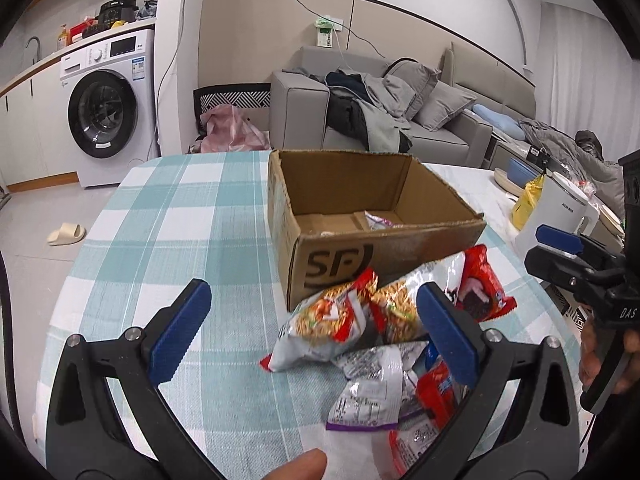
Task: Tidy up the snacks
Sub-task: 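Withdraw both open tools from the box back toward the snack pile, then grasp white printed snack packet with left tool while right tool grasps red Oreo pack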
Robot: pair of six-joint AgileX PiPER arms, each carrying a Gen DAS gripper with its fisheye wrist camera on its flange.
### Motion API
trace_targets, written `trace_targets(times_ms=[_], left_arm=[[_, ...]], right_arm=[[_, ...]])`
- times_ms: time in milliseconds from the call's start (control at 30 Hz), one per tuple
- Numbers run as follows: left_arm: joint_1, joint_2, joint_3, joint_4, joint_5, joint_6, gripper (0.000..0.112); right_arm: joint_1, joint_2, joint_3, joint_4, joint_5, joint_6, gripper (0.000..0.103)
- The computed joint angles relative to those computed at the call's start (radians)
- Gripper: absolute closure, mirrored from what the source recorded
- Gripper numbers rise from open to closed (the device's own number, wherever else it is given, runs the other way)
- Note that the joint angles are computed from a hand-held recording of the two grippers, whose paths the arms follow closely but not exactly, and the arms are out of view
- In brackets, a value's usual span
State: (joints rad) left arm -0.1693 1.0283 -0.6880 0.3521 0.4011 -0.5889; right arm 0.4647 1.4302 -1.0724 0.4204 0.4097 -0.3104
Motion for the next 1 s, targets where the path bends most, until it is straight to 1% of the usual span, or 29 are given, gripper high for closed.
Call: trace_targets(times_ms=[133,267,333,400,567,633,700,767,833,1000], left_arm=[[-0.029,-0.021,0.042,0.036,0.007,-0.058,0.01],[-0.08,-0.032,0.082,0.14,0.018,-0.17,0.01],[-0.1,-0.027,0.095,0.191,0.015,-0.228,0.01],[-0.113,-0.027,0.107,0.214,0.011,-0.259,0.01],[-0.128,0.018,0.102,0.262,0.005,-0.319,0.01],[-0.118,0.037,0.099,0.24,-0.009,-0.296,0.01],[-0.12,0.049,0.101,0.254,-0.014,-0.311,0.01],[-0.105,0.06,0.103,0.224,-0.03,-0.278,0.01],[-0.088,0.071,0.104,0.197,-0.046,-0.244,0.01],[-0.053,0.089,0.108,0.126,-0.079,-0.161,0.01]], right_arm=[[0.013,-0.022,0.051,-0.029,-0.023,0.026,0.0],[0.013,-0.031,0.091,-0.037,-0.034,0.037,0.0],[0.008,-0.031,0.11,-0.027,-0.043,0.029,0.0],[0.001,-0.03,0.123,-0.008,-0.047,0.014,0.0],[-0.012,-0.026,0.146,0.038,-0.045,-0.036,0.0],[-0.025,-0.017,0.146,0.105,-0.029,-0.1,0.0],[-0.034,-0.004,0.142,0.156,-0.014,-0.148,0.001],[-0.039,0.01,0.139,0.217,-0.006,-0.21,0.001],[-0.038,0.024,0.132,0.253,0.001,-0.25,0.002],[-0.023,0.053,0.119,0.281,0.001,-0.277,0.009]])
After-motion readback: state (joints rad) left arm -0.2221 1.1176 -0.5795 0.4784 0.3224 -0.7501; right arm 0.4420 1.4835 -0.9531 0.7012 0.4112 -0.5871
